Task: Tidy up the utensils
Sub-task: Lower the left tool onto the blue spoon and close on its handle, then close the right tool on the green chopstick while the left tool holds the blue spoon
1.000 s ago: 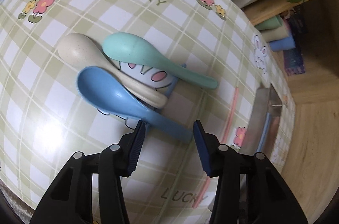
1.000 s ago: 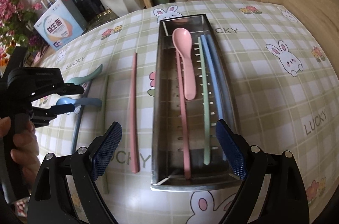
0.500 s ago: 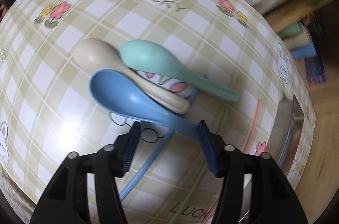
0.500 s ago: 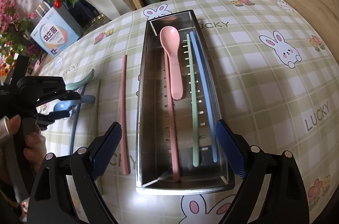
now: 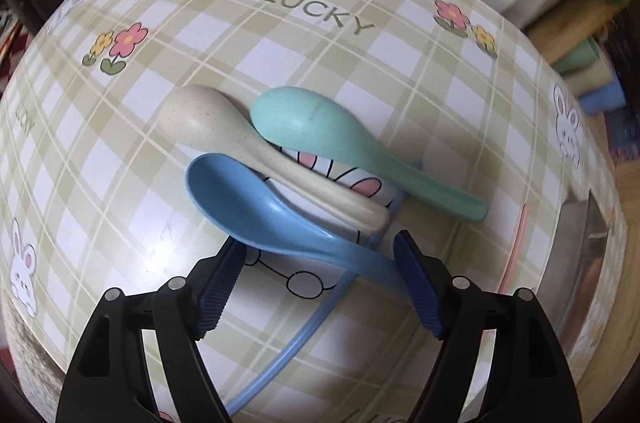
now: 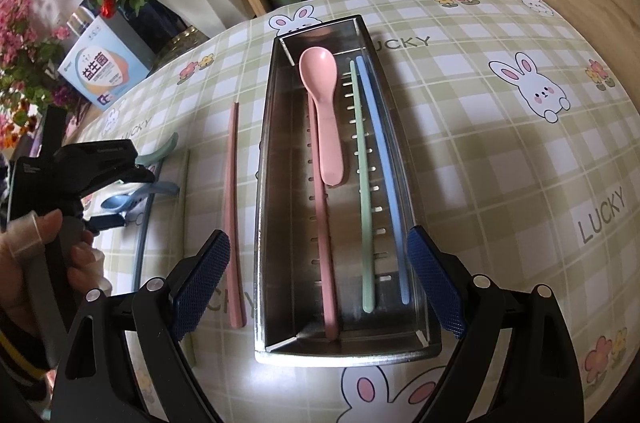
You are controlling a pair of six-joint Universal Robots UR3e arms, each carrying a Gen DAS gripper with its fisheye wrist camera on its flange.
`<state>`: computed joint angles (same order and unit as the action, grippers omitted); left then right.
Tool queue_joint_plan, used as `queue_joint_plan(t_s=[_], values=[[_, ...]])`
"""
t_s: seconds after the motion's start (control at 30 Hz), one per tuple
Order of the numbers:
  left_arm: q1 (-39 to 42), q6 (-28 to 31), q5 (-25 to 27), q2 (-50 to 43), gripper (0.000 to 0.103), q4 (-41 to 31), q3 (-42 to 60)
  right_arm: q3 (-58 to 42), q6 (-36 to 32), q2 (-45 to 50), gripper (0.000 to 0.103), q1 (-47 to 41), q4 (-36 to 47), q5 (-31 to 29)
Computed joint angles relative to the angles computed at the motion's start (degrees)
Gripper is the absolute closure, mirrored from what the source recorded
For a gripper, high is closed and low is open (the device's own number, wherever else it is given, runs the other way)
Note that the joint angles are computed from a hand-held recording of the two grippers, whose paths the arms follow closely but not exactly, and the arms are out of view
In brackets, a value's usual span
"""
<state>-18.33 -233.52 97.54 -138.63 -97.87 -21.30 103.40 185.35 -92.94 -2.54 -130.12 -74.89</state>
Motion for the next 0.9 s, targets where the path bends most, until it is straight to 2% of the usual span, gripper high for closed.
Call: queue_joint_plan(t_s=[0.13, 0.27, 0.4, 0.6, 0.7, 0.9], values=[[0.62, 2.07, -0.78, 6.45, 0.050, 6.56, -12.04, -0.20, 0.15, -0.63, 0.016, -0.21, 0.28, -0.03], [2.68, 6.22, -5.17, 16.10, 0.059, 15.20, -28.57, -0.65, 0.38, -1.11, 0.016, -0.02, 0.59, -0.18], [5.23, 13.05, -9.55, 26.28, 0.071, 23.83, -45.39, -1.32, 0.83, -1.18, 0.016, 1.33, 0.95, -0.39], [8.93, 20.43, -14.37, 38.48, 0.093, 31.67, -63.47, -2.35, 1.15, -0.93, 0.016, 4.03, 1.59, -0.99], [11.21, 24.21, -16.35, 42.74, 0.096, 34.00, -69.38, -3.07, 1.21, -0.63, 0.016, 5.39, 1.97, -1.49], [12.54, 32.40, -16.90, 49.84, 0.096, 36.31, -77.46, -4.75, 0.81, 0.68, 0.016, 8.81, 2.38, -2.39]])
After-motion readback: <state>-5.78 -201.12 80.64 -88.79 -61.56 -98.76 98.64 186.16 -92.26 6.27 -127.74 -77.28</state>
